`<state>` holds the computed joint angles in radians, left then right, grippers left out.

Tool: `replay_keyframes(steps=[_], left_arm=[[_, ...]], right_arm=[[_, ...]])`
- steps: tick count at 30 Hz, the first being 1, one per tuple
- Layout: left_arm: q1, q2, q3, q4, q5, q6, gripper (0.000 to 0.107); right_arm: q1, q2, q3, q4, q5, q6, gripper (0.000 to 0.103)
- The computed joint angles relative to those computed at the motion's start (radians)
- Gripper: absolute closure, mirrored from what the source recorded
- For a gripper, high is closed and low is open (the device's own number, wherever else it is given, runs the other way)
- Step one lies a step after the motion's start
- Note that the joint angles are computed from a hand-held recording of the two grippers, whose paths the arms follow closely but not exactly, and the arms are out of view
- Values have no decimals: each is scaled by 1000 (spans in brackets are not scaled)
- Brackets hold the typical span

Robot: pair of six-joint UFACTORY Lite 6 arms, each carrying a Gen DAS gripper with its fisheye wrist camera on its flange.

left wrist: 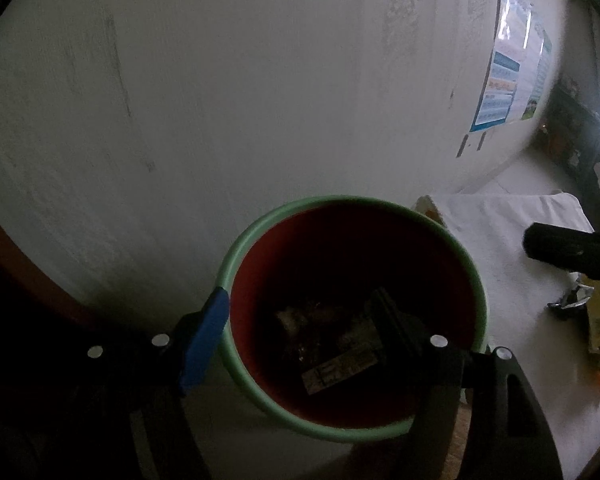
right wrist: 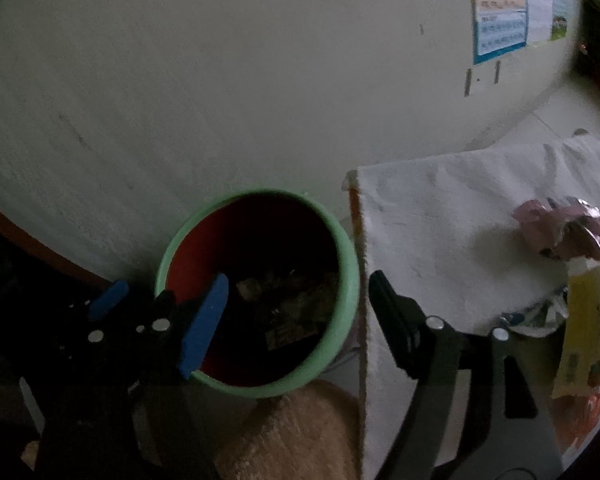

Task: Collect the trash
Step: 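Carry the paper cup and green wrapper over the green bucket and open both grippers, then grasp the yellow carton with the left gripper while the right grasps the white paper bag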

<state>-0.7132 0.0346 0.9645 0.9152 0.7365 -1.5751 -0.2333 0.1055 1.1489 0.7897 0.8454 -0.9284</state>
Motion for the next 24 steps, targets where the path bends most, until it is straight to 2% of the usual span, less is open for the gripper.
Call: replay_keyframes(steps=[5,9,12,15,18,21,24], left_arm=[[-43,24,47,-14,29,11,37],[-82,63,100,-29,45,22,36],[-115,111,158,-47,61,39,36],[-153,164,223,-64,75,55,36],[-197,222,296,-81,94,77,36],[-235,284,376,-104,116,112,36],[-266,332,446,-124,147,146,36]], right_arm=[[-159,-33,-27,16,60,-80,32],[-383,-20,-9,37,118,-184,32],[-559,32,48,61,115,-257,32],[-711,145,148,72,43,-301,32],[-812,334,334,28,35,-234,32],[-845,471,471,-32,-3,-182,32],[-854,573,570,-73,11,-156,32]])
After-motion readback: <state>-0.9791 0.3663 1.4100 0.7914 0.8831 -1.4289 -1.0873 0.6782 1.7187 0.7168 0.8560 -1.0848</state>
